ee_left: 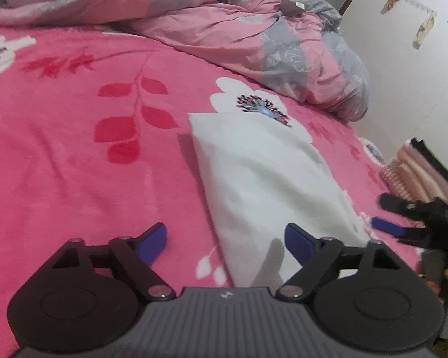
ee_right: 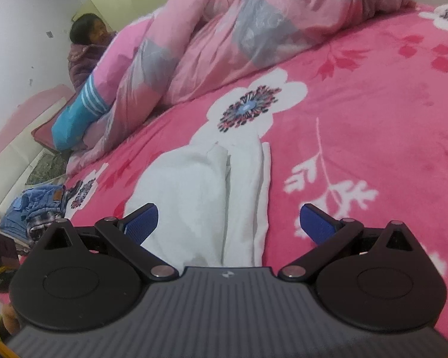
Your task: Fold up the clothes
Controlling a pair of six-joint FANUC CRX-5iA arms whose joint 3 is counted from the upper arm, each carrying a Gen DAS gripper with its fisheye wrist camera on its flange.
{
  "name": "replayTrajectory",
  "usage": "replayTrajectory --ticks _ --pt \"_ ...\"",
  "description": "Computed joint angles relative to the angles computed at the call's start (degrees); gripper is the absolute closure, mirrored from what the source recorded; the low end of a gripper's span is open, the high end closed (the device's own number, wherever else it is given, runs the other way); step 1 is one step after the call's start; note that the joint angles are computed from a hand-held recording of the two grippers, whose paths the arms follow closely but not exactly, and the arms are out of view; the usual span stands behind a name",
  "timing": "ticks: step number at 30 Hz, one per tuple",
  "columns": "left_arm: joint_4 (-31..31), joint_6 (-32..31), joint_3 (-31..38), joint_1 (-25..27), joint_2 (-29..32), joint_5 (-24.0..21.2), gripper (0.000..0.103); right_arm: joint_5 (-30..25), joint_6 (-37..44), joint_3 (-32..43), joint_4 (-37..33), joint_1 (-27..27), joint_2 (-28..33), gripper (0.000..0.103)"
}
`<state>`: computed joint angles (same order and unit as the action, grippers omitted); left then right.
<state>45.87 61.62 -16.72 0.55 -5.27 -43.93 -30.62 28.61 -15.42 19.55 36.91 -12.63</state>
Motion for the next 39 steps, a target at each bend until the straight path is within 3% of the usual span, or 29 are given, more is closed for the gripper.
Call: replayTrajectory --ticks 8,13,16,18,19,21,23,25,27,31,39 --pt "13.66 -6.42 -0.82 -0.17 5.55 -0.15 0.045 -4.66 29.31 13.49 -34.43 -9.48 7.71 0.002" --pt "21.77 -8.77 0.62 -0.77 10.4 -1.09 0.054 -13.59 45.97 24.58 -53.63 -17.7 14.81 0.003" --pt "25.64 -10.36 1.68 -1.51 12.9 -1.66 0.057 -18.98 52.99 30.61 -60.84 -20.91 19.4 0.004" --pt "28.47 -10.62 1.92 -2.03 14.21 -1.81 0.063 -21.83 55.95 33.92 -63.72 -22.01 22.02 0.012" --pt "29.44 -10.42 2.1 -2.24 14.77 -1.8 0.065 -23.25 57.22 35.59 -65.0 -22.48 23.36 0.026" --pt "29.86 -9.87 2.39 -2.53 15.28 -1.28 0.071 -25.19 57.09 38.25 -64.65 -22.3 25.63 0.044" --pt "30.0 -9.95 2.2 -2.95 15.08 -0.18 0.078 -25.98 57.01 39.69 -63.79 -21.86 26.79 0.051" --pt "30.22 -10.39 1.77 -3.46 14.58 1.0 0.083 -26.08 56.77 40.27 -62.28 -21.12 27.04 0.074" --pt "30.34 -10.65 1.51 -3.97 14.0 2.04 0.087 -25.85 56.35 40.25 -60.37 -20.23 26.79 0.086" --pt "32.1 -13.2 0.39 -5.3 11.61 4.66 0.09 -22.22 55.14 38.29 -54.32 -17.13 24.46 0.092" --pt "37.56 -22.14 -4.02 -8.43 3.05 10.13 0.091 -14.81 49.18 32.51 -37.54 -8.63 17.13 0.093"
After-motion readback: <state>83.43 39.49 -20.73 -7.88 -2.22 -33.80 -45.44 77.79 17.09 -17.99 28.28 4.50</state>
